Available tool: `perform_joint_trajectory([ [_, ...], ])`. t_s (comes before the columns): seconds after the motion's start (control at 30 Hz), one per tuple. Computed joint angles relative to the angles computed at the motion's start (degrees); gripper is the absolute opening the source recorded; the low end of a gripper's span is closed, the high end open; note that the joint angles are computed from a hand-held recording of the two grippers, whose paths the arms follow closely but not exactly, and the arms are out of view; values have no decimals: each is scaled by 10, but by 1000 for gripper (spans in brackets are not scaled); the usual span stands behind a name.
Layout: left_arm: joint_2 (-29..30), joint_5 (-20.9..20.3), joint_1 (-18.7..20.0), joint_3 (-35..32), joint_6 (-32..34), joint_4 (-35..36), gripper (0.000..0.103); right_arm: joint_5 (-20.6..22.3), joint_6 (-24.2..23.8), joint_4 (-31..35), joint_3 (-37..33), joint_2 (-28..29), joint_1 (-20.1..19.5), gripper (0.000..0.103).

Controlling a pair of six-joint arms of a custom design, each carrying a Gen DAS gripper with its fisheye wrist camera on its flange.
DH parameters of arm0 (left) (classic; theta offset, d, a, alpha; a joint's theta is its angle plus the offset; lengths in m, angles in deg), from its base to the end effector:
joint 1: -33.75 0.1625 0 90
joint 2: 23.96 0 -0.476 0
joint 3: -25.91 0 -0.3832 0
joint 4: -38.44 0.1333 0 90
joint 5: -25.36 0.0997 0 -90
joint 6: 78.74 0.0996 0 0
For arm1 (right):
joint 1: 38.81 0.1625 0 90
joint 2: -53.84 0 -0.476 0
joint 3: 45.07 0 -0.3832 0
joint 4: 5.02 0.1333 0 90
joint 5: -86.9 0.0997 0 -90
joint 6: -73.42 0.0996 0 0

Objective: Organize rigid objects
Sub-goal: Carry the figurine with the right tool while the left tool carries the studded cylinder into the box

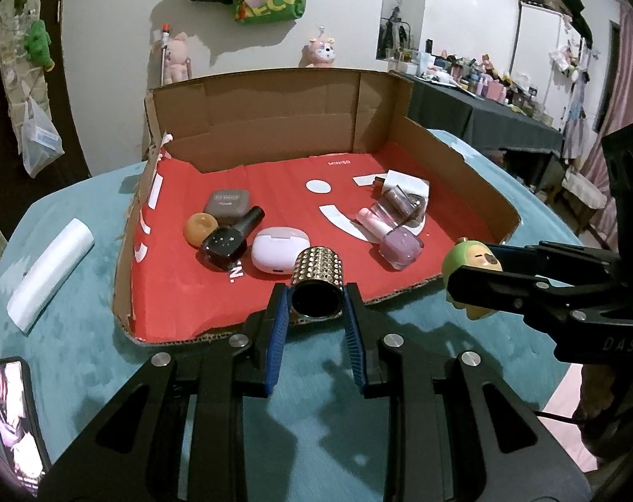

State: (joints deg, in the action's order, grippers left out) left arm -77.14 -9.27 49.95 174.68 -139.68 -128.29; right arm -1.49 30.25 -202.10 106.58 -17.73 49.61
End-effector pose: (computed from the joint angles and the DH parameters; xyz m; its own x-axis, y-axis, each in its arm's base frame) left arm -0.2511 -0.2971 0.0764 -0.7473 0.0703 -0.6608 0.5261 0.6701 -0.5236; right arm 0.1264 -0.3542 0.1932 -0.7458 -0.5986 0.2923 -0.6660 0.6597 -0.3482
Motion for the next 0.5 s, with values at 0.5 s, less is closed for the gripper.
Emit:
perform_joint_trajectory([
  [0.5, 7, -10, 56, -12, 77, -65, 24, -30, 25, 19, -47, 36, 17, 50],
])
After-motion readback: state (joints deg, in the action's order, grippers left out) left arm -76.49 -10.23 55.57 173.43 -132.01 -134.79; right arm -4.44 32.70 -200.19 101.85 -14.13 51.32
